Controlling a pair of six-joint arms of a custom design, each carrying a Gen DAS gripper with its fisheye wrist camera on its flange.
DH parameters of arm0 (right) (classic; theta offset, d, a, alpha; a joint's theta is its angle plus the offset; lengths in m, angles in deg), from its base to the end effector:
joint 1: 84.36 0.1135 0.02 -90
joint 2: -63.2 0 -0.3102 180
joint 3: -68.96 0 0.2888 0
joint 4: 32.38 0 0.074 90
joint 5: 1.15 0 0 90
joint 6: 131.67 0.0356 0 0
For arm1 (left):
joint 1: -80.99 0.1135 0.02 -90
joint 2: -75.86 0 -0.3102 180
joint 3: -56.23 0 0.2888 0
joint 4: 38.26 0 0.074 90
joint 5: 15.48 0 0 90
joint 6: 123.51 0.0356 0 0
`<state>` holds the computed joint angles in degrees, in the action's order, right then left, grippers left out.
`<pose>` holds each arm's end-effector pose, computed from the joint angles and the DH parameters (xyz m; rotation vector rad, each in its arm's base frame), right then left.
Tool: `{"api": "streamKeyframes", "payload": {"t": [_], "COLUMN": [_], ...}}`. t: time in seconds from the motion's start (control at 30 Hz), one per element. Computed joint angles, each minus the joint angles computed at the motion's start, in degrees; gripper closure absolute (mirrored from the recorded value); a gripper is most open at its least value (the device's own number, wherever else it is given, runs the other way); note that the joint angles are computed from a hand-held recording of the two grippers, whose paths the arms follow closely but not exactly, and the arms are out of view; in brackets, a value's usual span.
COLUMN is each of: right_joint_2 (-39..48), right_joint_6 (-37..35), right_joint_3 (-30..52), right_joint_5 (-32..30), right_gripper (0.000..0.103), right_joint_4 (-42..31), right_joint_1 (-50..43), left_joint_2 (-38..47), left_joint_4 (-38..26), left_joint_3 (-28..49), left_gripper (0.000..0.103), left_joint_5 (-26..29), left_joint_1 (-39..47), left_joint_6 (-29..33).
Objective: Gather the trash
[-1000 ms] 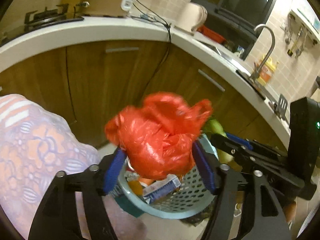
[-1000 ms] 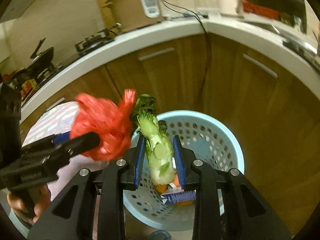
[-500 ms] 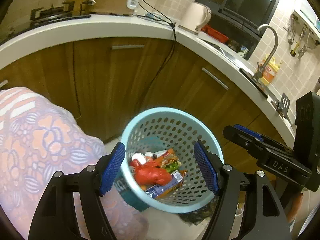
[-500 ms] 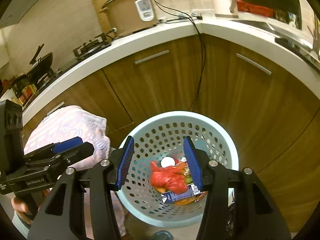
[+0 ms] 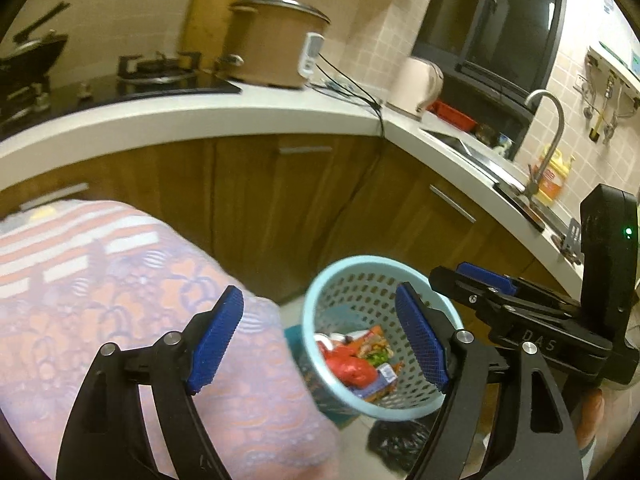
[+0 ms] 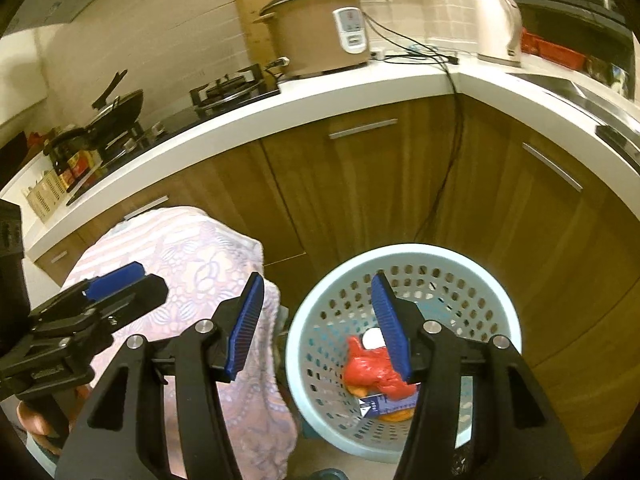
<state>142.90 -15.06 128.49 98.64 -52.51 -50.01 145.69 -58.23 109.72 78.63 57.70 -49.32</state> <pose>0.2666 0.1749 0.2486 -0.0639 2.2879 0.3685 0.2547 -0.1124 0.2586 0.1867 2.2331 -0.4552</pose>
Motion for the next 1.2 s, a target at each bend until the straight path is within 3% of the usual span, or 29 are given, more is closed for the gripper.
{"api": "streamKeyframes", "payload": {"t": [0.2,0.3,0.6,0.83,1.07,1.2], "right_joint_2": [1.2,0.6,-1.4,-1.0,0.2,0.8], "right_joint_6": [1.3,1.9,5.2,5.1,3.9,3.6], "right_joint_3": [1.9,1.0,-3.1,-7.7,-9.4,-9.1], "right_joint_5": [3.4,6.6,21.6,31.5,35.7,35.1], "right_gripper": [0.050,0.044,0.043,0.042,0.041,0.040], "right_joint_4": [-0.1,1.2,5.6,14.3,19.6,20.4], "right_joint_1": [3.5,5.2,11.4,15.8,18.7,18.7], "left_joint_2": [-5.3,-8.0,-11.9,-16.9,-18.9,-20.7], "left_joint_4": [0.5,3.3,8.9,9.8,10.7,11.8], "left_joint_3": [-3.3,-6.3,-12.9,-16.5,-18.0,-19.1], "left_gripper": [0.024,0.020,0.019,0.017,0.015,0.012], "left_joint_5": [-3.4,-5.8,-13.4,-20.0,-23.2,-29.4], "left_joint_1": [0.9,0.6,-0.4,-1.8,-2.6,-4.5], "left_joint_6": [0.5,0.9,1.1,1.6,2.4,2.7]}}
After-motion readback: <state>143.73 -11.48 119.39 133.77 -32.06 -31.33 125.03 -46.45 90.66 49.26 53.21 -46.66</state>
